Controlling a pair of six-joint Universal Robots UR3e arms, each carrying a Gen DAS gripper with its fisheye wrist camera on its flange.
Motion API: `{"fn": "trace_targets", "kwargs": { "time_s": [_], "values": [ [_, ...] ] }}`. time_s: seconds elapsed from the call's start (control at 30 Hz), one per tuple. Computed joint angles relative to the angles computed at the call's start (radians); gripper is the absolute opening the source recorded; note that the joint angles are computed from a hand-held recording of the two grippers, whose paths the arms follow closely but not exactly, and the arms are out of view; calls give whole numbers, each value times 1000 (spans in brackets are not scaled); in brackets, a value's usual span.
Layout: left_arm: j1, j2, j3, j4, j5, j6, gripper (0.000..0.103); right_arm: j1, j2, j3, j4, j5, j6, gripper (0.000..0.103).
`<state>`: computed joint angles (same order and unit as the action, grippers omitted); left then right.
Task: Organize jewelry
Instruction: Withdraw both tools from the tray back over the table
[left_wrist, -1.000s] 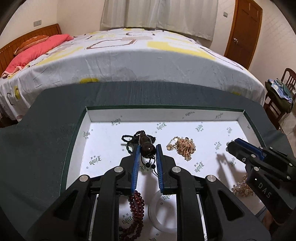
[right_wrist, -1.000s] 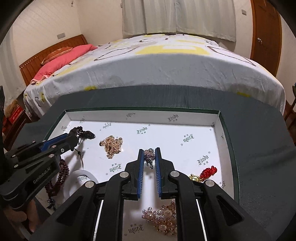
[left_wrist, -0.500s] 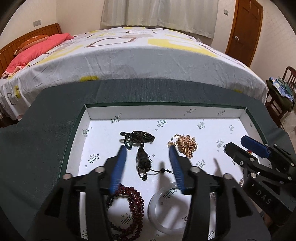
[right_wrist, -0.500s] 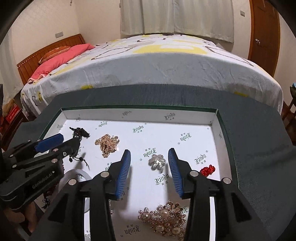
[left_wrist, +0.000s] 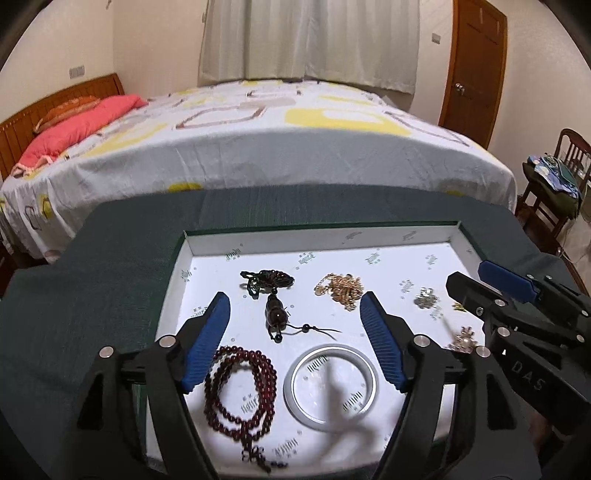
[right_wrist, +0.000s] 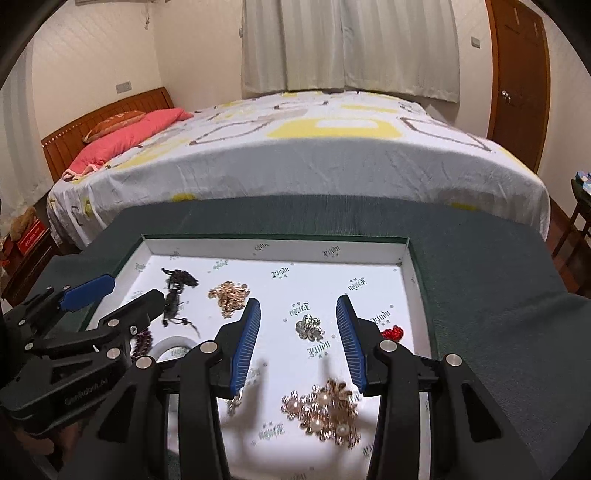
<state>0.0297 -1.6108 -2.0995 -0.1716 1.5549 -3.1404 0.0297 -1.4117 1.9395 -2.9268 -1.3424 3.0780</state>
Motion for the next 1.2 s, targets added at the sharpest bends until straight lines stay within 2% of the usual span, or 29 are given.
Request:
{"fn": "trace_targets", "kwargs": {
  "time_s": [0.13, 0.2, 0.6, 0.83, 1.03, 1.13, 1.2],
  "values": [
    [-33, 71, -35, 9, 34, -3, 76, -11, -86, 53, 0, 12, -5, 43],
    [-42, 109, -46, -8, 37, -8, 76, -15, -127, 78, 0, 12, -2, 49],
    [-65, 381, -171, -103, 69, -49, 78, -116, -470, 293, 91, 77, -47, 50],
    [-86, 582, -309, -174, 112, -91, 80, -244, -762, 479, 256, 143, -136, 50],
    [-103, 722, -396, -265, 134, -118, 80, -403, -1051, 596, 522, 240, -251, 50],
    [-93, 805, -438, -322, 126, -129, 80, -422, -1098, 631, 586, 242, -288, 50],
    [-91, 833, -455, -344, 128, -129, 80, -410, -1094, 653, 576, 230, -291, 50]
  ]
}}
